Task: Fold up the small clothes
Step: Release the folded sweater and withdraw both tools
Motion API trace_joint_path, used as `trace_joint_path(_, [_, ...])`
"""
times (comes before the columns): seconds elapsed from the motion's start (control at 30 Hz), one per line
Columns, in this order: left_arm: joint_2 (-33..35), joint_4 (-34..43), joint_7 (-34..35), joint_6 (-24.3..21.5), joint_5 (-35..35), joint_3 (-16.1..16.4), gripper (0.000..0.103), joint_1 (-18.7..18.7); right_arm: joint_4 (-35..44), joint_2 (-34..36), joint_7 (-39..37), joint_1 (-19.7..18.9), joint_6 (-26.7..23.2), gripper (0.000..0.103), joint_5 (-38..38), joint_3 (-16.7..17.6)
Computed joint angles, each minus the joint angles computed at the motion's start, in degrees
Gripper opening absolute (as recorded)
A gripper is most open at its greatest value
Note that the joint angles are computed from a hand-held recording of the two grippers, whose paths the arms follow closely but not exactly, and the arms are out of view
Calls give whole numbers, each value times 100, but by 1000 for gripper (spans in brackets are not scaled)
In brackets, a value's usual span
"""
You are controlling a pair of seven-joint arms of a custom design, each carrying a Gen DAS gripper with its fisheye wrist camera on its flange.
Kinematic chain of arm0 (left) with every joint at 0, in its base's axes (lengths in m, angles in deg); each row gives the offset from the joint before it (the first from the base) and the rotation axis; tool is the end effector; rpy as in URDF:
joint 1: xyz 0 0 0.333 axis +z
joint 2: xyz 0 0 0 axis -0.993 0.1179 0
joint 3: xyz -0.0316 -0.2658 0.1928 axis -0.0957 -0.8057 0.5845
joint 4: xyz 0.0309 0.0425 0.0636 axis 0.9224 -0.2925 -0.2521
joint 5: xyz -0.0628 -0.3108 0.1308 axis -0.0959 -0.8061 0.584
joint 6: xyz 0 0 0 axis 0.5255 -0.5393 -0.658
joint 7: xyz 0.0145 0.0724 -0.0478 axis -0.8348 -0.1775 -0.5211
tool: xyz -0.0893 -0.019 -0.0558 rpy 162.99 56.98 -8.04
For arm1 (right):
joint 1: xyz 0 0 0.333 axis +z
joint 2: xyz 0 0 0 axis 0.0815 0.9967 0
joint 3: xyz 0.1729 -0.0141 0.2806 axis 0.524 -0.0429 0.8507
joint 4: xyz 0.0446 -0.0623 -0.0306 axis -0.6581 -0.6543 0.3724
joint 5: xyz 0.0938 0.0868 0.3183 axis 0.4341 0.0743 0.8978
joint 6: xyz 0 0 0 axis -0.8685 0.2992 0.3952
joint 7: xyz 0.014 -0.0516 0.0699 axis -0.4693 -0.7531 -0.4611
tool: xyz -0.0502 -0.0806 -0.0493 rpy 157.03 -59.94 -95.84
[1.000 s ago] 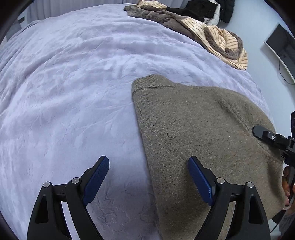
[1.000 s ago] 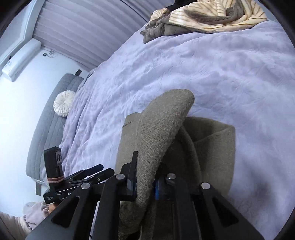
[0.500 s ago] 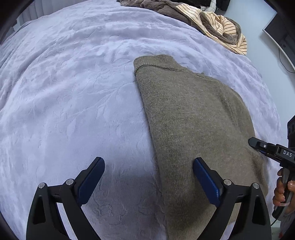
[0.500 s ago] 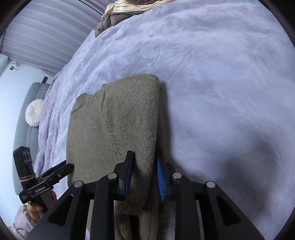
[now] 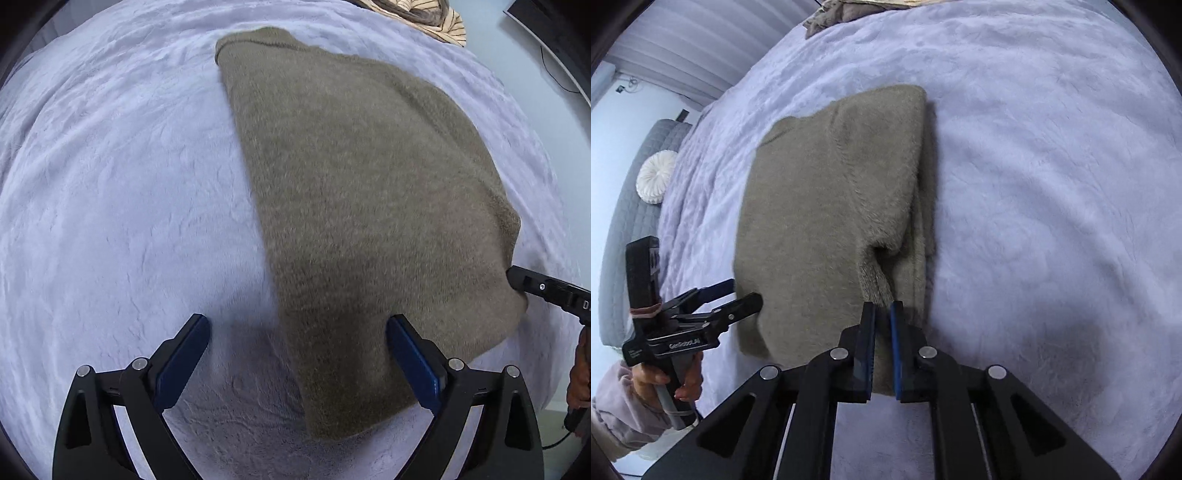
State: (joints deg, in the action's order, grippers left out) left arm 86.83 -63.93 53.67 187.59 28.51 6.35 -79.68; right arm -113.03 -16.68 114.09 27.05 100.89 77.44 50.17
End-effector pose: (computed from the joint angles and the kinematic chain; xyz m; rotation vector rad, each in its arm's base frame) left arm 0.6806 -0.0669 0.5206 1.5384 -2.6498 0.3981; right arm 0.5598 0.2774 0.4892 -1.3972 2.1744 0.1967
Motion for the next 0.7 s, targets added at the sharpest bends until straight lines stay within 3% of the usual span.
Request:
trace_joint_path(0.1, [-177,-424,88,149,-100,-4,103,109,-698,-201,-179,-140,638,8,815,183])
trace_joint_path(0.17, [-271,-586,174,221,-140,-6,103,148,-808,-252,-142,-84,737,8,775,147])
trace_joint_path(0.37, [-309,-537,16,51,-77,62,103,116,-477,-269,401,119,102,9,-135,-48])
trace_joint_path(0.7, [-603,-649,-325,-16,133,186,102,110,83,-133,430,88,-785,13,-589,-57])
